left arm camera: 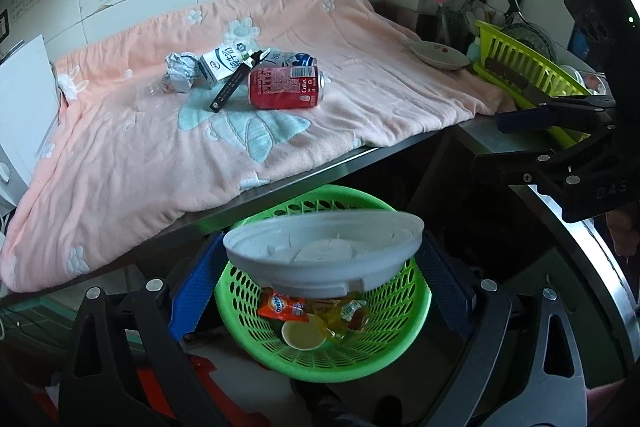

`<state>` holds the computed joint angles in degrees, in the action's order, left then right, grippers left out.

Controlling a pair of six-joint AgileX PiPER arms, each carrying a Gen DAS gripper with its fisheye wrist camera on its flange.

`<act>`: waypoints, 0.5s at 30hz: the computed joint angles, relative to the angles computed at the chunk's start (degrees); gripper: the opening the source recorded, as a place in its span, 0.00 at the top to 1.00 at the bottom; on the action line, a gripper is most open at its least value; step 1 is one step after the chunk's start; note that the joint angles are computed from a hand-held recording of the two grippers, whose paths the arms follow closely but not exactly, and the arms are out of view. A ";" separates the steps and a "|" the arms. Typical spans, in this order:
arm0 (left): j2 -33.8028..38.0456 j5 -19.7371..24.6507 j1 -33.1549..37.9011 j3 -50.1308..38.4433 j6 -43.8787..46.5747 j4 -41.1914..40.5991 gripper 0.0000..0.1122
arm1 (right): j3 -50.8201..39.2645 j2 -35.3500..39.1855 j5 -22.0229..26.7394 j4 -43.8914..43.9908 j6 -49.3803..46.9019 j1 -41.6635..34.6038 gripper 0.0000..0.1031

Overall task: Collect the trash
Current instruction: 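Drop the lid and yellow bag into the green wastebasket with both grippers, then move both open grippers back over the blanket toward the cans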

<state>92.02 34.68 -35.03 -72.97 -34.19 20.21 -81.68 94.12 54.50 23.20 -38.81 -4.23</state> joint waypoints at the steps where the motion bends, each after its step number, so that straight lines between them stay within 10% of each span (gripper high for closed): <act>1: 0.10 -0.03 -0.07 -0.07 -0.08 0.07 0.17 | -0.11 0.08 0.07 0.10 0.01 -0.02 0.20; 15: -1.75 0.88 3.22 0.47 -0.52 -0.38 0.13 | -5.38 3.67 1.72 -0.51 1.97 1.07 0.20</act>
